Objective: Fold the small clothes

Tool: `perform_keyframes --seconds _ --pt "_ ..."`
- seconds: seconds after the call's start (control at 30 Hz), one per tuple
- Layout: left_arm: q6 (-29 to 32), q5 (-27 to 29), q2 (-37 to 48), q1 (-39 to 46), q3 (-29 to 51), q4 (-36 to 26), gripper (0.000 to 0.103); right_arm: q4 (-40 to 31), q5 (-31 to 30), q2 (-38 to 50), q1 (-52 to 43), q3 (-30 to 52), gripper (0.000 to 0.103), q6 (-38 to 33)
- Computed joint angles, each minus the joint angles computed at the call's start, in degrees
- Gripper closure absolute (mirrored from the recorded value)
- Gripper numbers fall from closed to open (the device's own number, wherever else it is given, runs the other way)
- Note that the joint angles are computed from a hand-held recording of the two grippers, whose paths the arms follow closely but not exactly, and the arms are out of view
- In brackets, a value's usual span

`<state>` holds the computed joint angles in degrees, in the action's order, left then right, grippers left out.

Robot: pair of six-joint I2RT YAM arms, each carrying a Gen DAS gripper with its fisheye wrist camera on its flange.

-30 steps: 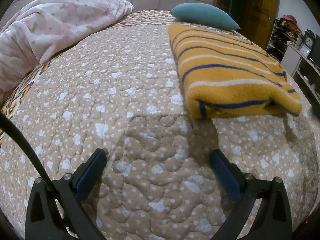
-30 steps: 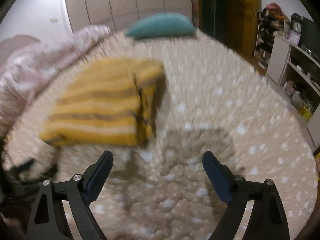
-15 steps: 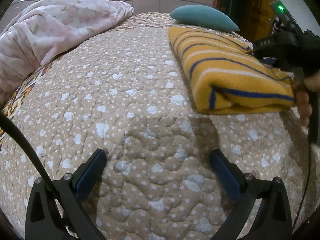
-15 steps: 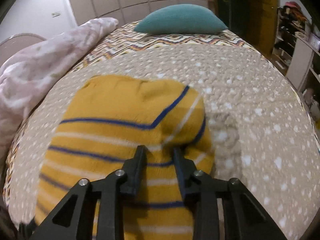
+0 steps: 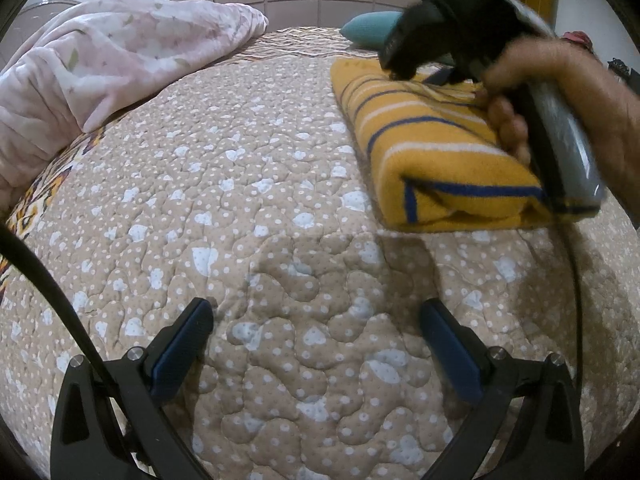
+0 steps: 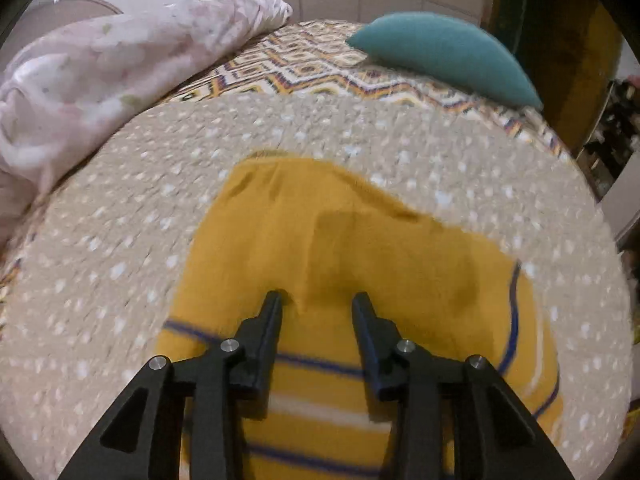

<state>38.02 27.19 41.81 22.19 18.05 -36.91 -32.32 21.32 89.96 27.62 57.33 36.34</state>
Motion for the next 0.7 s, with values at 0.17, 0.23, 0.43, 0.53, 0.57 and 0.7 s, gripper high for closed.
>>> perform_keyframes --seconds 0.17,0.23,0.43,0.53,0.57,0.7 --pt "0.2 0.0 -0.2 0.2 0.0 -0.2 0.0 4.6 -3.0 -11.0 4.2 -4.5 0.063 3.5" --pt "-0.2 -0.2 -0.4 -0.2 -0.1 -0.1 0.0 6.3 -1.5 -13.9 8.2 -7.9 0.063 6.1" --pt "0.4 0.0 0.1 0.4 0.1 -0.1 0.0 2.9 5.5 -14.5 17.1 -11.3 0.061 8.0" --pt "-0.3 -0.7 -0.8 -0.4 -0.2 0.0 0.0 1.1 10.6 -29.5 21.2 -18.3 0.05 15.7" --pt "-0.5 -0.8 -0.8 -0.6 -0.2 0.1 0.0 -1.0 12.6 -32.1 22.3 -19.5 0.044 18.9" --pt "-0.5 -0.8 -0.9 -0.5 -0.3 0.2 0.0 -3.7 6.5 -42.6 18.9 -31.2 0.044 25.3"
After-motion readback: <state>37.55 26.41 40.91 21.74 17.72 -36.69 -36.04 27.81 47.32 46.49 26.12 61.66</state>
